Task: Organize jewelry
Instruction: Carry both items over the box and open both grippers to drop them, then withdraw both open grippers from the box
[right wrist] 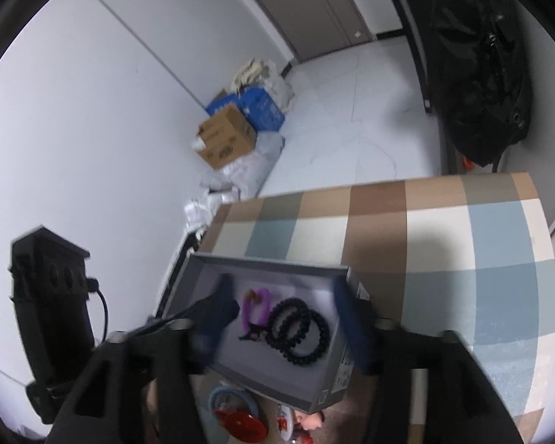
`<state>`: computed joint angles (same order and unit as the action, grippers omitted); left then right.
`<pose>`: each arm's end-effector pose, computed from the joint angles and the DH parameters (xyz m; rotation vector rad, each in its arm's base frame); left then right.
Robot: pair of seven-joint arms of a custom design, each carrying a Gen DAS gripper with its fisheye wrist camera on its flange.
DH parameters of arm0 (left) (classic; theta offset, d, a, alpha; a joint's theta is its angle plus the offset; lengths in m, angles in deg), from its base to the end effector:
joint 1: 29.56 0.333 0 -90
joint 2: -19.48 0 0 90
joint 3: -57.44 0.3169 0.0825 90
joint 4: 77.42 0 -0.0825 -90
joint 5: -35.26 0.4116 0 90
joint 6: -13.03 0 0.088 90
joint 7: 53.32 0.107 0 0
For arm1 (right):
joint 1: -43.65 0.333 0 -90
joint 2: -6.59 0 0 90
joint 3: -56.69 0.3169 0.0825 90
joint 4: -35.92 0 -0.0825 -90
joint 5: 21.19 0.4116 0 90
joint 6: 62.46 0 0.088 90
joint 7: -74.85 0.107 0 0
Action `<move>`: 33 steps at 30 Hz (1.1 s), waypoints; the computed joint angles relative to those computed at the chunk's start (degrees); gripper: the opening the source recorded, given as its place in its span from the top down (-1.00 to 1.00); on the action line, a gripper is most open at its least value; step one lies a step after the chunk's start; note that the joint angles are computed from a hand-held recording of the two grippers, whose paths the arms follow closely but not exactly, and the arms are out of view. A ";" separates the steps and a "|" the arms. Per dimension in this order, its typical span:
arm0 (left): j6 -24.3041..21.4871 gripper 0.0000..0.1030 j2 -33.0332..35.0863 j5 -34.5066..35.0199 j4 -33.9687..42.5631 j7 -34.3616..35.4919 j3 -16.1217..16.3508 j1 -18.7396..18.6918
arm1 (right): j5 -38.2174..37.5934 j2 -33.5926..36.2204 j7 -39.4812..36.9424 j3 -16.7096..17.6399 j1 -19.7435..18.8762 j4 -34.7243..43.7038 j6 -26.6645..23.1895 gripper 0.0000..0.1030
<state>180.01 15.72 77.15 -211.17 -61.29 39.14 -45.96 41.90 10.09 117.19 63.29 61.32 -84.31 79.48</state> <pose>0.4320 -0.3506 0.4060 -2.3660 1.5106 -1.0275 0.5538 0.2457 0.4089 -1.9604 1.2255 0.2546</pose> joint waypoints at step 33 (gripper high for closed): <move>-16.06 -0.24 -5.84 2.93 -1.90 -1.32 -4.63 -3.01 | 2.59 -10.85 -7.37 -2.58 3.75 -12.82 8.03 -1.00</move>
<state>163.96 9.88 80.08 -213.07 -62.61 34.51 -48.97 44.48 -0.76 109.82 60.70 65.07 -97.13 87.51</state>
